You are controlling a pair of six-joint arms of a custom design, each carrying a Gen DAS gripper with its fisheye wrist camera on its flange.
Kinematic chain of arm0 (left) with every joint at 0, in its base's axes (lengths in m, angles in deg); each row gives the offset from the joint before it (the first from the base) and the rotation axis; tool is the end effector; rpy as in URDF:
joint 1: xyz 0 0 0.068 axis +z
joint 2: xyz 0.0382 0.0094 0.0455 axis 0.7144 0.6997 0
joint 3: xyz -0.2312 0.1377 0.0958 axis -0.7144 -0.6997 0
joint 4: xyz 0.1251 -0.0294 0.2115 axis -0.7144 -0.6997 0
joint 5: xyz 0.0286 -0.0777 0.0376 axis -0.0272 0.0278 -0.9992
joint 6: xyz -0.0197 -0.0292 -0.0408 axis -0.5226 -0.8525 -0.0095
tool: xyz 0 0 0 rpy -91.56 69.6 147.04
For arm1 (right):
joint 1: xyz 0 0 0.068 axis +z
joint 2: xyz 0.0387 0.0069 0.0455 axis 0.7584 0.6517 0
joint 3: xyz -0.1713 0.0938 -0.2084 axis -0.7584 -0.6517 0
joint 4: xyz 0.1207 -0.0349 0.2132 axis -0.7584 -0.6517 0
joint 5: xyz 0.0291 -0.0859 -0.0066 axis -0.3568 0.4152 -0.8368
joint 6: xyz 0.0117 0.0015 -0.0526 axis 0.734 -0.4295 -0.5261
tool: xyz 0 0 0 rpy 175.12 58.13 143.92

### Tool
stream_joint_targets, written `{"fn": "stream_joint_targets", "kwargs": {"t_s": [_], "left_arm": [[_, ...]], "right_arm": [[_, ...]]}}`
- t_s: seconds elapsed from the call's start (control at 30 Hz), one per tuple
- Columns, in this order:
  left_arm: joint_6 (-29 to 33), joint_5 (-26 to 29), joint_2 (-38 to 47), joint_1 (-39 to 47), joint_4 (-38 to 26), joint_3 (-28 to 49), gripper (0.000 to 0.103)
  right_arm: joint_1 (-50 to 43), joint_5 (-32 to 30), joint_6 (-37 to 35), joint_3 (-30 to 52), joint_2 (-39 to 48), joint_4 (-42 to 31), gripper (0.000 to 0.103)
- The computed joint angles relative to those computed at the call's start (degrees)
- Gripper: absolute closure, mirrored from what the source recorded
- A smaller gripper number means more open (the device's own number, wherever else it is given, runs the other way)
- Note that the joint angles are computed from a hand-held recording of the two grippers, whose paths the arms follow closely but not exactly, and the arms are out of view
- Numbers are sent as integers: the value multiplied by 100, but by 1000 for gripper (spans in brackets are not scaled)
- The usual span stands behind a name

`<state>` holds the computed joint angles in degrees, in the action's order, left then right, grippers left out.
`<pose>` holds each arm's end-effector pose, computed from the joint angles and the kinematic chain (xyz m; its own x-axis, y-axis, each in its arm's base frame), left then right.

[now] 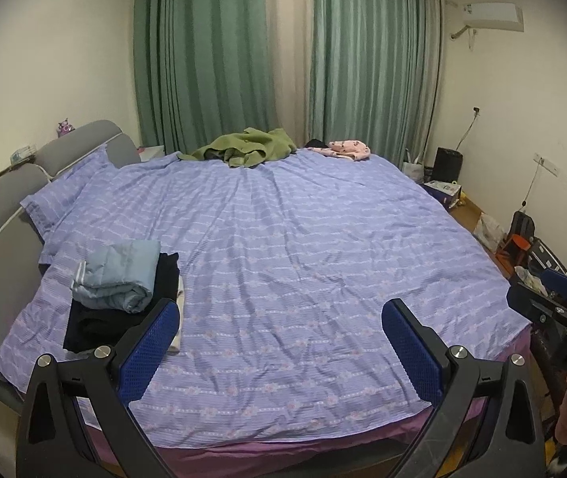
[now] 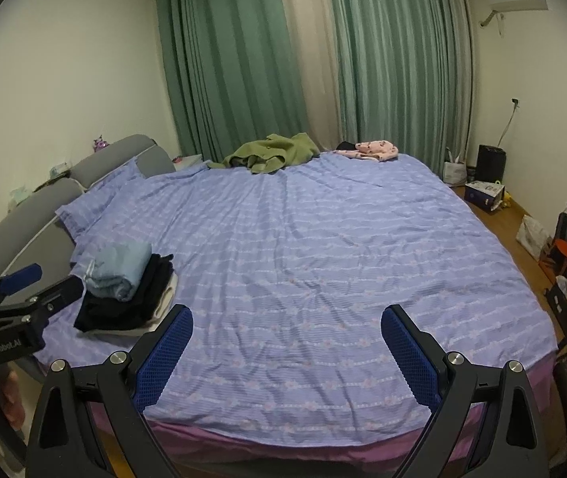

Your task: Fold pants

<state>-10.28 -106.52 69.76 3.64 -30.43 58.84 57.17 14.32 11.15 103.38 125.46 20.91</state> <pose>0.1923 -0.1486 0.5057 -0.5941 -0.0182 -0.8042 0.0196 0.9991 -0.0372 0.2221 0.0316 0.4795 -0.5689 -0.0094 -0.8224 -0.1227 0.9897 0.0735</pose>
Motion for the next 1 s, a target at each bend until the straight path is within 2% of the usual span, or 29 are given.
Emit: {"fn": "stream_joint_targets", "kwargs": {"t_s": [0.5,0.73,1.0], "left_arm": [[-404,-268,-147,-413,-152,-114,0],[-661,-595,-22,-740,-436,131,0],[-813,-671,68,-867,-552,245,0]], "right_arm": [[-83,-68,-48,-126,-253,-158,7],[-62,-99,-64,-206,-315,-149,7],[-50,-77,-96,-215,-329,-162,7]]}}
